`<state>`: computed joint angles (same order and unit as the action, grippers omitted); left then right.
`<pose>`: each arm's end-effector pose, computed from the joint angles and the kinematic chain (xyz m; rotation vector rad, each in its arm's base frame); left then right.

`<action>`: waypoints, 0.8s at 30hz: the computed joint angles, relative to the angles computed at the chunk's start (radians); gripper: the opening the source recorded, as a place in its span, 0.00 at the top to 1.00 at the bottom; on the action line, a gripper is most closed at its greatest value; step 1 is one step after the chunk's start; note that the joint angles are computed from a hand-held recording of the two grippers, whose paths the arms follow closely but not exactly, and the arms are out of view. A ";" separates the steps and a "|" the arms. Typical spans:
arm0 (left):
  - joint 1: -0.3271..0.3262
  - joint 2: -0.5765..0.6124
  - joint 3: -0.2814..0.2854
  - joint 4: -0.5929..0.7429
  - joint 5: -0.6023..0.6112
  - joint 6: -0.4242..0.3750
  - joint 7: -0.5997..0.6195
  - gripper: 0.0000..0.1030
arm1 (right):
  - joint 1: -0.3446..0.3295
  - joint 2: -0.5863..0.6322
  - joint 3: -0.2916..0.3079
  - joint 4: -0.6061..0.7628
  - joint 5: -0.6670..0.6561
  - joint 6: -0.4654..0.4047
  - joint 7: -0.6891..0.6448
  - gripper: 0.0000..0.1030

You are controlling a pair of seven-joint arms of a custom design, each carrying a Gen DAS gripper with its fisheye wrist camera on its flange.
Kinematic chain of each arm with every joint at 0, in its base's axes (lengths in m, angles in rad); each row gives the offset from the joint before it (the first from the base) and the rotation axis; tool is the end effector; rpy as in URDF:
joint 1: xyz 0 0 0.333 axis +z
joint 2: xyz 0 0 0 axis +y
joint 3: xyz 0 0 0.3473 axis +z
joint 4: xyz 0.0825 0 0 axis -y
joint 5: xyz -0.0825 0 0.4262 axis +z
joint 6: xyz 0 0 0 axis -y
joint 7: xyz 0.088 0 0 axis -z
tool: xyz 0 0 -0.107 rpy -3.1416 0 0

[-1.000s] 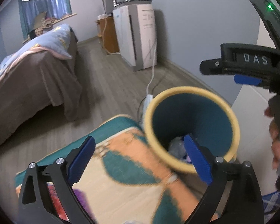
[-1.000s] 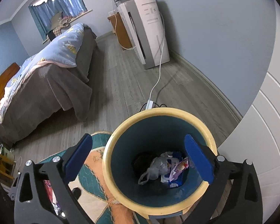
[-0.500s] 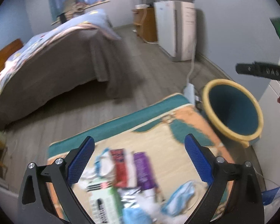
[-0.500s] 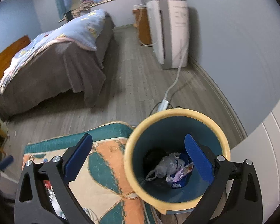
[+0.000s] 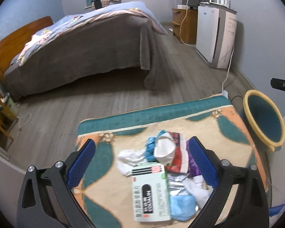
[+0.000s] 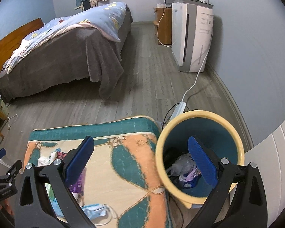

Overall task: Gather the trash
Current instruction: 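Move both open tools back over the cushion of remaining trash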

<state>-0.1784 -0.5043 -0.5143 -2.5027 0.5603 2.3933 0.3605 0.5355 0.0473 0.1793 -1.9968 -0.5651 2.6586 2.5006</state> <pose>0.3495 -0.2989 0.4826 -1.8858 1.5886 -0.4891 0.4800 0.4344 0.5152 -1.9292 1.5709 -0.4873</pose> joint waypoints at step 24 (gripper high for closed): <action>0.012 -0.078 0.038 -0.151 -0.148 0.083 0.190 0.06 | 0.121 0.140 0.026 0.111 0.118 -0.125 -0.132 0.06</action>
